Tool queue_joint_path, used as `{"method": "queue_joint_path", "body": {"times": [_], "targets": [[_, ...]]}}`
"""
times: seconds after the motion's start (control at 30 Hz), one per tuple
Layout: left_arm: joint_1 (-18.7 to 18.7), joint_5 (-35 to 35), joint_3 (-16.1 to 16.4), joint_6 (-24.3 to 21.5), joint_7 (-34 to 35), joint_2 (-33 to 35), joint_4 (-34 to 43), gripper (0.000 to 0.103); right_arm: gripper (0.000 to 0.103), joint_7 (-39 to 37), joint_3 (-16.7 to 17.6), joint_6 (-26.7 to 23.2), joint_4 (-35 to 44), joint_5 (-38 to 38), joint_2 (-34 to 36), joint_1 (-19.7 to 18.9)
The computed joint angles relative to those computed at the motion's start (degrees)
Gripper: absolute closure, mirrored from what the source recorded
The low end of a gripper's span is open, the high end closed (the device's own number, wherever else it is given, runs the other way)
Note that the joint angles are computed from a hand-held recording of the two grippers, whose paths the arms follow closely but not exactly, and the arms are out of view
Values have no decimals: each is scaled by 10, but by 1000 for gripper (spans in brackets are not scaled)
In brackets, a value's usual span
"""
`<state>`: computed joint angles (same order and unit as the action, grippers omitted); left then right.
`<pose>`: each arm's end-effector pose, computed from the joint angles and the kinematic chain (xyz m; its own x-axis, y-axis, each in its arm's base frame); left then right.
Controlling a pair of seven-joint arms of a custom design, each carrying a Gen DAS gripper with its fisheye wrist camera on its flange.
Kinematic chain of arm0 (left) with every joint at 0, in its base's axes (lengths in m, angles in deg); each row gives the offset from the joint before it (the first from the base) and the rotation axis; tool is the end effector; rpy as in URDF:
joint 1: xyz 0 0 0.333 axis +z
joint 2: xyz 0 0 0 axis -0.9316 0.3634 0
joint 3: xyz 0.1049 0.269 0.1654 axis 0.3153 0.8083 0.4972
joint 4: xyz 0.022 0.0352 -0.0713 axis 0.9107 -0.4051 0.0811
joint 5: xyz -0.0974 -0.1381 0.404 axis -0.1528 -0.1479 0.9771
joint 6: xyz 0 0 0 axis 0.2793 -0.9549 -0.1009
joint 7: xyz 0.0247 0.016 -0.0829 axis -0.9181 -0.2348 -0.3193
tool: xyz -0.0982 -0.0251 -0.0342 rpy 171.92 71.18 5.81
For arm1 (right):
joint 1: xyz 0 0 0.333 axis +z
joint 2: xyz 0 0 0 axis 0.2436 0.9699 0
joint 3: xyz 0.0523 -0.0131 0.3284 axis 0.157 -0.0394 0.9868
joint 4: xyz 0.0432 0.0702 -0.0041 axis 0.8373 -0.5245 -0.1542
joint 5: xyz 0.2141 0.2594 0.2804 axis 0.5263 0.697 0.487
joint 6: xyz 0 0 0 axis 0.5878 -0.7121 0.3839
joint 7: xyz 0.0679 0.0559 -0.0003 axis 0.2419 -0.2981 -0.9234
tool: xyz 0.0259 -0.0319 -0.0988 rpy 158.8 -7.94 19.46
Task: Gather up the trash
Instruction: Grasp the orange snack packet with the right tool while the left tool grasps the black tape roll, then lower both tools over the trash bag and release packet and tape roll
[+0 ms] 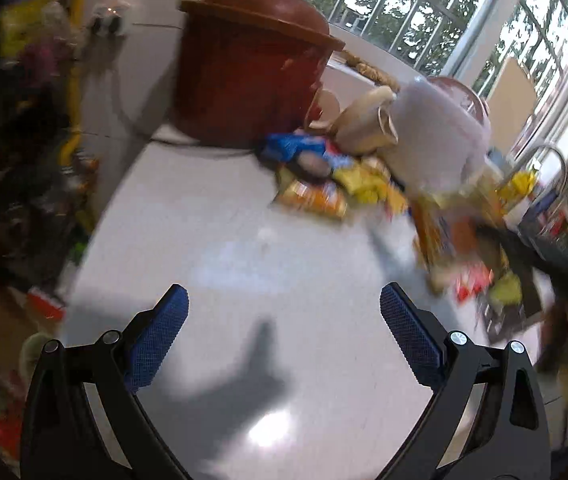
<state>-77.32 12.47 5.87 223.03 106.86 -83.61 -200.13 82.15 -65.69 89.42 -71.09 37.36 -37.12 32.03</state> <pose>0.5089 -0.0716 0.6018 -0.3149 -0.8788 0.3584 -0.7689 0.0148 -0.6392 0.4461 0.2147 0.6540 0.2404 -0.9608 -0.1378 -0.6994 -0.0731 -0.7110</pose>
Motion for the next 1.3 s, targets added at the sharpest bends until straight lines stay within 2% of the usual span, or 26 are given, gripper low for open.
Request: {"method": "queue_joint_path", "body": {"times": [0.07, 0.13, 0.2, 0.23, 0.3, 0.53, 0.57, 0.6, 0.7, 0.77, 0.9, 1.0, 1.1, 1.2, 1.3], "targets": [[-3, 0, -10, 12, -10, 63, 54, 9, 84, 25, 4, 22, -18, 11, -20, 0], [4, 40, -39, 37, -38, 127, 110, 9, 84, 57, 9, 44, -44, 24, -54, 0], [12, 124, -72, 80, -74, 167, 138, 9, 84, 79, 11, 55, -58, 31, -70, 2], [12, 156, -81, 87, -81, 181, 149, 9, 84, 95, 16, 57, -67, 33, -85, -1], [12, 217, -93, 79, -103, 213, 178, 9, 84, 112, 18, 53, -70, 32, -89, -1], [10, 297, -105, 91, -139, 261, 217, 9, 84, 136, 15, 44, -89, 27, -114, 2], [11, 297, -105, 88, -139, 266, 223, 11, 84, 139, 14, 47, -92, 28, -115, 3], [12, 298, -105, 91, -139, 271, 227, 28, 83, 140, 13, 49, -95, 28, -116, 4], [13, 306, -107, 101, -147, 276, 230, 49, 83, 143, 14, 53, -94, 26, -111, 4], [14, 308, -107, 105, -145, 271, 224, 54, 83, 144, 13, 56, -94, 26, -108, 6], [22, 227, -107, 100, -93, 238, 194, 54, 83, 140, 9, 71, -93, 28, -105, 12], [22, 165, -96, 106, -42, 191, 150, 54, 83, 136, 11, 80, -89, 25, -101, 11], [10, 103, -72, 99, 25, 130, 101, 54, 83, 133, 10, 88, -85, 29, -97, 19], [-1, 87, -50, 93, 60, 52, 42, 54, 83, 122, 8, 87, -80, 33, -96, 30], [-12, 91, -23, 47, 72, -40, -16, 54, 83, 112, 9, 74, -77, 37, -104, 41]]}}
